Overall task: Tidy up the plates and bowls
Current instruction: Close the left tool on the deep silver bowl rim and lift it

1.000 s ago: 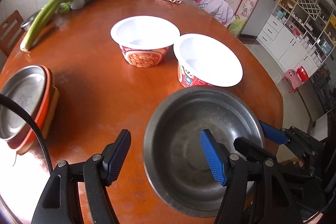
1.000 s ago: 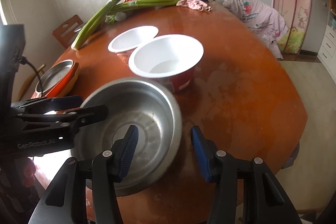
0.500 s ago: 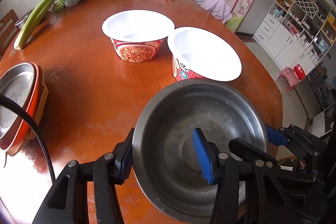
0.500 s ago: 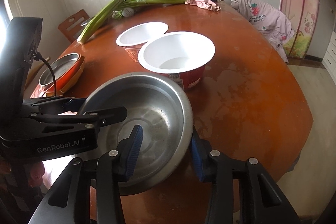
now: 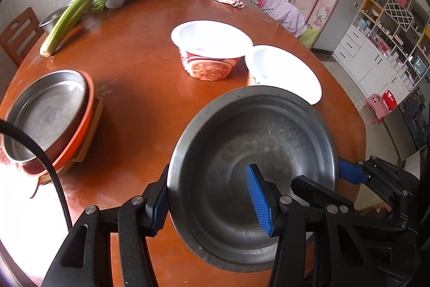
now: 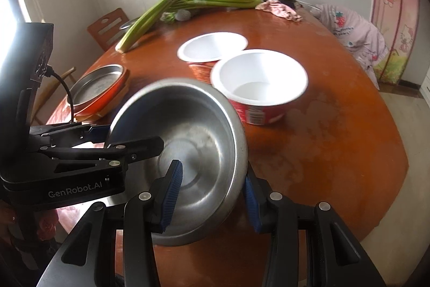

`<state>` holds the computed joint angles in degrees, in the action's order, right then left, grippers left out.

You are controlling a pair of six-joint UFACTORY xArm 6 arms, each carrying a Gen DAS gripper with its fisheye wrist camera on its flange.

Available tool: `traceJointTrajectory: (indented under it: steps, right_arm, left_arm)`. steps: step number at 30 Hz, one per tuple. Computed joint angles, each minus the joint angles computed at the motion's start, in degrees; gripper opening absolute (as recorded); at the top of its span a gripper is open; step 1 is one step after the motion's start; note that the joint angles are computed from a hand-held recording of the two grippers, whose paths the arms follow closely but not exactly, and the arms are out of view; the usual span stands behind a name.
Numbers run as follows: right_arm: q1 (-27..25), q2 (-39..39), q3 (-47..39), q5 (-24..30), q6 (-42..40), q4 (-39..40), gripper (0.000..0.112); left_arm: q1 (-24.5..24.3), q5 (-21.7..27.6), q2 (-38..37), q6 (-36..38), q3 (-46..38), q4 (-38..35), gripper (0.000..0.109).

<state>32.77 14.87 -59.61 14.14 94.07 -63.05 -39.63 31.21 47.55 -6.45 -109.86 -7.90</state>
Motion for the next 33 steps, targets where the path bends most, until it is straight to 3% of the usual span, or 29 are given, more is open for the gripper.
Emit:
traceJointTrajectory:
  steps: [16,33]
  right_arm:
    - [2.4,5.4,-6.2,1.2,-11.9,10.8,0.046]
    - [2.2,6.4,-6.5,1.5,-11.8,11.7,0.046]
  left_arm:
    - [1.7,-1.9,-2.3,0.1,5.0,0.6,0.053]
    - [1.6,-4.1,-2.2,2.3,5.8,-2.0,0.053]
